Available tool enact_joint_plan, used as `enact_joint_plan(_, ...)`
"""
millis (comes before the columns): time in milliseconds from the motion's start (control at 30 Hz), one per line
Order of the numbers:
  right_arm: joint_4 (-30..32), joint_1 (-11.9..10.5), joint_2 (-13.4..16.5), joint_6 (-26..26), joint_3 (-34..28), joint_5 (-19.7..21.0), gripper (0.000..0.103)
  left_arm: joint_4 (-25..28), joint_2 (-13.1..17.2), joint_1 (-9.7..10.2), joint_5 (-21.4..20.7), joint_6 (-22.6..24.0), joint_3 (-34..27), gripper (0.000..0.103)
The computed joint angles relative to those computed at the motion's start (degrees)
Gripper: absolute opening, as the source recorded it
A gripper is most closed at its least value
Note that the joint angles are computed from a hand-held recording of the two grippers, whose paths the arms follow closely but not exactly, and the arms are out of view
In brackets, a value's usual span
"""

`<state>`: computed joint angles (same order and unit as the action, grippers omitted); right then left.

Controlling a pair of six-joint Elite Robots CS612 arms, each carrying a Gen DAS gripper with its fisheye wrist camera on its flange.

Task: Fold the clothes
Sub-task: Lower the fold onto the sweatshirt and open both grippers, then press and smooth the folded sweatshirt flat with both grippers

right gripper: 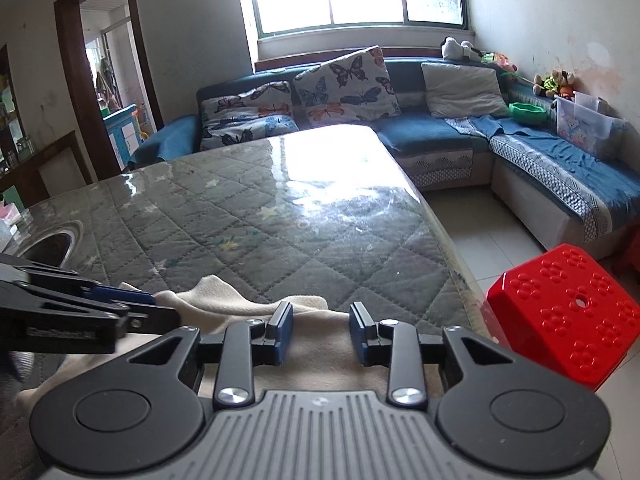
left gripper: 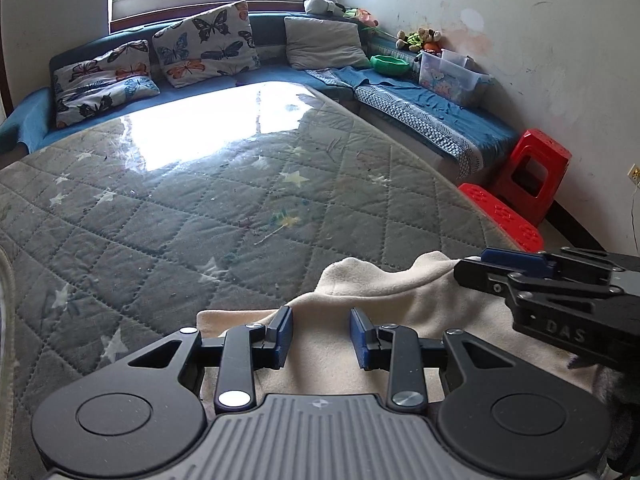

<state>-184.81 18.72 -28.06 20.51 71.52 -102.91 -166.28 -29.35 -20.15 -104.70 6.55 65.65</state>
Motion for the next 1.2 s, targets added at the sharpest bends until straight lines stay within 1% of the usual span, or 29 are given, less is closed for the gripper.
enact_joint_plan(133, -0.31, 0.23, -0.12, -0.97, 0.25, 1.02, 0.033, -0.15, 0.10, -0.03, 0.10, 0.06, -0.06, 0.035)
enact_joint_plan(233, 0.76, 0.53, 0.30, -1.77, -0.40, 0.79, 0.039, -0.34, 0.05, -0.09, 0.41, 0.23, 0.07, 0.035)
enact_joint_plan(333, 1.16, 0.80, 0.44, -2.28, -0.77, 0.13, 0.040, -0.68, -0.22, -0.09, 0.46, 0.41, 0.56, 0.035)
enact_joint_plan(533, -0.12, 1.23, -0.41, -3.06, 0.53, 0.12, 0.041, -2.44, -1.22, -0.11, 0.54, 1.33, 2.52, 0.035)
enact_joint_plan(867, -0.90, 2.07, -1.37, -3.00, 2.87, 0.36, 0.043, -7.79, -3.71, -0.44, 1.60, 4.12, 8.06, 0.035)
enact_joint_plan(967, -1.42, 2.45, -1.75, -3.16, 3.72, -0.17, 0.044, -9.27, -4.37, -0.50, 1.91, 4.71, 9.77, 0.035)
enact_joint_plan(1033, -1.74, 2.67, -2.05, -3.04, 4.38, -0.52, 0.044, -10.32, -4.80, -0.51, 2.05, 4.97, 10.96, 0.039)
enact_joint_plan(1200, -2.64, 3.25, -2.95, -2.61, 6.45, -1.53, 0.044, -13.09, -5.68, -0.47, 2.25, 5.74, 13.52, 0.039)
